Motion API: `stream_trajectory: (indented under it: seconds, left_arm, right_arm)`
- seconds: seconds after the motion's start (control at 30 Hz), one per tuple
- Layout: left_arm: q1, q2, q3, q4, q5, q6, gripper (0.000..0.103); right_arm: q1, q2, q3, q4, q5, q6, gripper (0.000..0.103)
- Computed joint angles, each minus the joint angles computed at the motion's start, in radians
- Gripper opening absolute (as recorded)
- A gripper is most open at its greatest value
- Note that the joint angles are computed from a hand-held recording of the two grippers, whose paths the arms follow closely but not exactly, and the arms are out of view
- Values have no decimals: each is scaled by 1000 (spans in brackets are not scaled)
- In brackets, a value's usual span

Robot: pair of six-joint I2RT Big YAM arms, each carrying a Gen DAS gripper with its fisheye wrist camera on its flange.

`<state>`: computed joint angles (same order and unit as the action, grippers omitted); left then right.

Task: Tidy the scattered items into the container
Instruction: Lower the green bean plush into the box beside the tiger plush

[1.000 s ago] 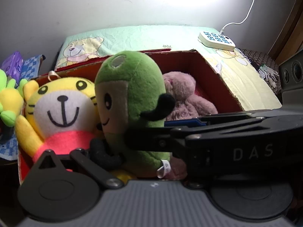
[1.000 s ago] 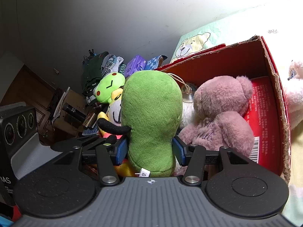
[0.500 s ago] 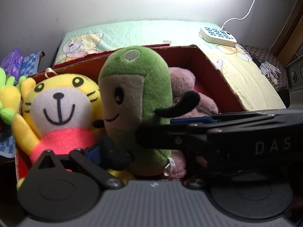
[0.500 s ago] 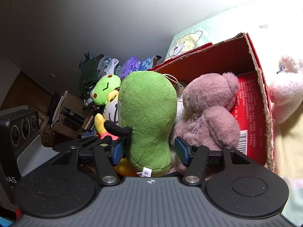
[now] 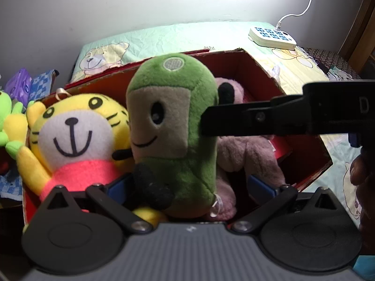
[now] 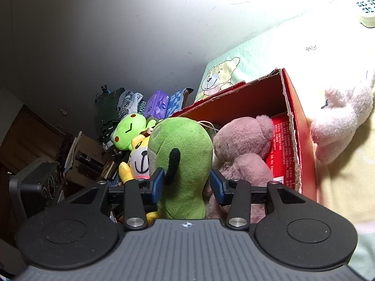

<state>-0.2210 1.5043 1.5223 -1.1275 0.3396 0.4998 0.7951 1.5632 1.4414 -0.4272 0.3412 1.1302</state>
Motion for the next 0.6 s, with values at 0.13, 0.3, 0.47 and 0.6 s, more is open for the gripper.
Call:
stream_trajectory:
  seconds: [0.13, 0.3, 0.47, 0.6]
  left_arm:
    - [-1, 2, 1, 0, -6, -4, 102]
    - [-3, 2, 1, 0, -14, -12, 102]
    - [-3, -2, -1, 0, -20, -26, 102]
    - [-2, -19, -14, 14, -26, -36, 102]
  right_arm:
    - [0, 13, 16, -11, -5, -10, 44]
    - [-3, 14, 11, -4, -22, -1, 44]
    - [-2, 19, 12, 4, -33, -6, 45]
    - [-2, 20, 14, 0, -32, -8, 49]
